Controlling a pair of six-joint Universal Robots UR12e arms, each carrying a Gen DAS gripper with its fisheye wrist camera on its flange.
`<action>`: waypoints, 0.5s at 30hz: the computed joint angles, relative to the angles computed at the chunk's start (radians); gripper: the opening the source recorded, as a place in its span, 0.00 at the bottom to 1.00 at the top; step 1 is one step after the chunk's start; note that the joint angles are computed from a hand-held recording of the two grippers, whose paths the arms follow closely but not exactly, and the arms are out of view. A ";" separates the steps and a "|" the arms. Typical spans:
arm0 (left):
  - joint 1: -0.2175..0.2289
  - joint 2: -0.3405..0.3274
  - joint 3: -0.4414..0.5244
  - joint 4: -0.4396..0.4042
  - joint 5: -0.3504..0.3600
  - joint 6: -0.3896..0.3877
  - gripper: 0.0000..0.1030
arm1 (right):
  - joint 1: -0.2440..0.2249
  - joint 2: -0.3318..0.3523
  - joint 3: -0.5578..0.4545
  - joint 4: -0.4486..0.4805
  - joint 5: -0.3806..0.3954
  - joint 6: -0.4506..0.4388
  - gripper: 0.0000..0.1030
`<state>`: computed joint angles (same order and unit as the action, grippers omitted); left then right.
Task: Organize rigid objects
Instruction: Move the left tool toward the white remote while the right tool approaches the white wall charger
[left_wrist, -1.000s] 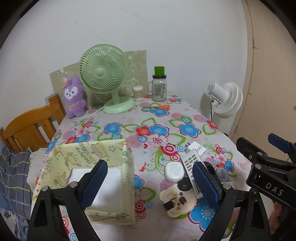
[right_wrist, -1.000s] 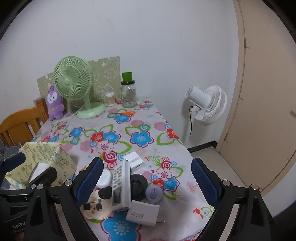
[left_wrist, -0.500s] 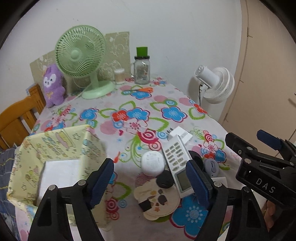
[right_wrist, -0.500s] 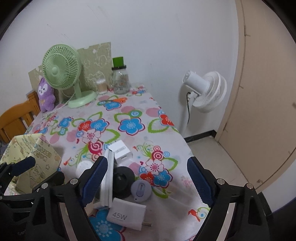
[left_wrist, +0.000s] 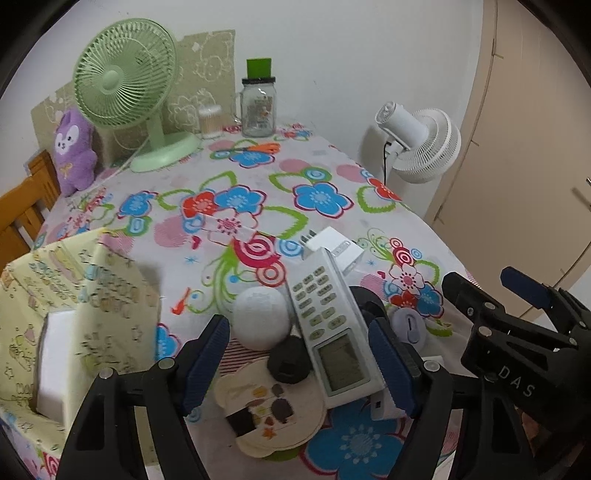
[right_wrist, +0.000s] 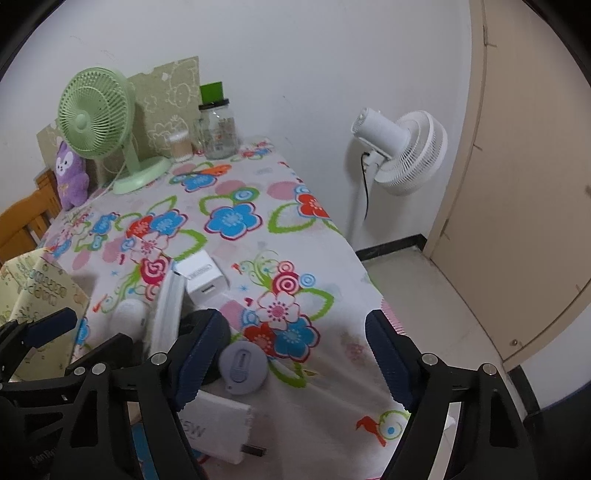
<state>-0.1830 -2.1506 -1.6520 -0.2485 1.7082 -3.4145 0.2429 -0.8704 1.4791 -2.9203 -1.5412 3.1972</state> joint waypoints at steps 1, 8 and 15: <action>-0.001 -0.005 0.006 -0.007 -0.004 0.000 0.72 | -0.001 0.002 -0.002 0.005 0.000 0.002 0.80; -0.001 -0.028 0.035 -0.063 -0.042 -0.001 0.67 | -0.008 0.011 -0.005 0.044 -0.014 0.015 0.80; 0.002 -0.025 0.024 -0.063 -0.053 0.005 0.69 | -0.013 0.011 0.000 0.053 0.014 0.022 0.80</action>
